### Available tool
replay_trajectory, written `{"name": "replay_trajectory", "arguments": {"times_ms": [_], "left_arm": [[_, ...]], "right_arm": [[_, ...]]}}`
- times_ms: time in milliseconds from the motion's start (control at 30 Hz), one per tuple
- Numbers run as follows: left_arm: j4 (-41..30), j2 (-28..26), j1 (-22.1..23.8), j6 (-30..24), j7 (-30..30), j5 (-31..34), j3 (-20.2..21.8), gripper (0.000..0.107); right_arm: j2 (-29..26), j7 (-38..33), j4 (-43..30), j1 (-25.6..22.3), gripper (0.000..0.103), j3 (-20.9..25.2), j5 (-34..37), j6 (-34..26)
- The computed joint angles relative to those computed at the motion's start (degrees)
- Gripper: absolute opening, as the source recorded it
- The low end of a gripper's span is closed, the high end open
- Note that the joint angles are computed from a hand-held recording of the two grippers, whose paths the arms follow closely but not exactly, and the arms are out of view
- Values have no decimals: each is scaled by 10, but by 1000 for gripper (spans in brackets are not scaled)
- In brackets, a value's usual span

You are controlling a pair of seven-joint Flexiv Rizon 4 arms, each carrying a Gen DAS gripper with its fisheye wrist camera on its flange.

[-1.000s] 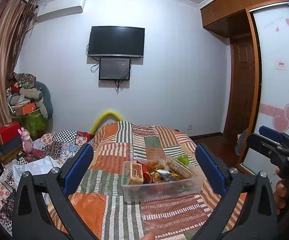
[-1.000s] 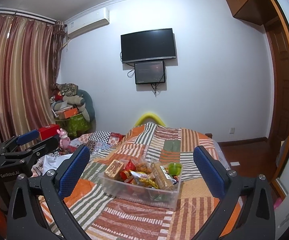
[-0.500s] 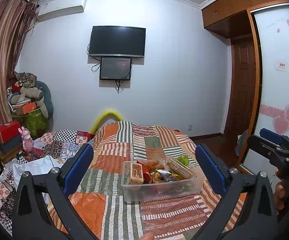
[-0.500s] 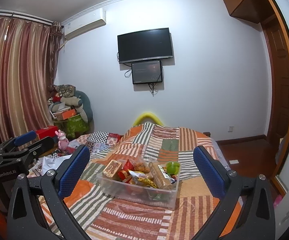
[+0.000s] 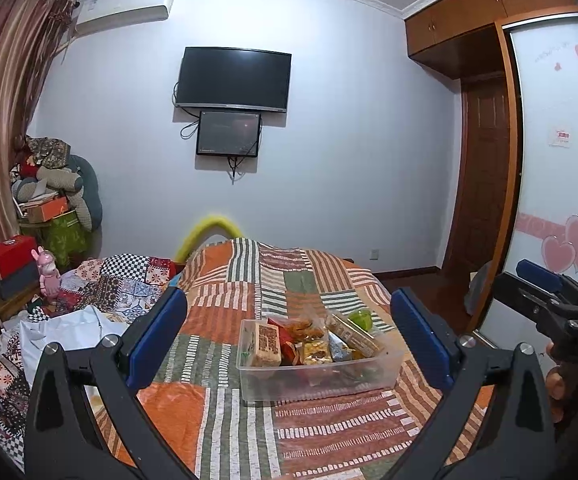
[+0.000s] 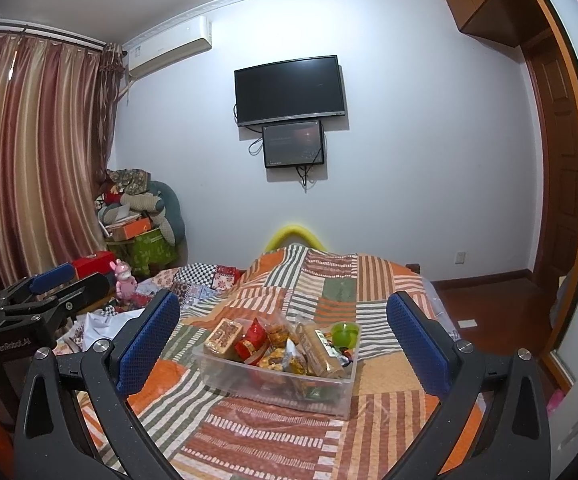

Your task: Organize snacks

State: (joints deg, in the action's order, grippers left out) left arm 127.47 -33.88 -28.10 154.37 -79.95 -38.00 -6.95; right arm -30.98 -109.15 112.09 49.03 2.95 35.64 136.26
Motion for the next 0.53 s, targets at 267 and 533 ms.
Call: {"name": "replay_trajectory", "arguments": {"times_ms": [267,533], "left_arm": [[0,0,1,-6,-4,2,0,103],[0,-1,1,-8,-2,7,0,103]], "right_arm": [[0,-1,1,-1,103,0,-2,-3],[0,4,2,-2,103,0,-4,-6]]}}
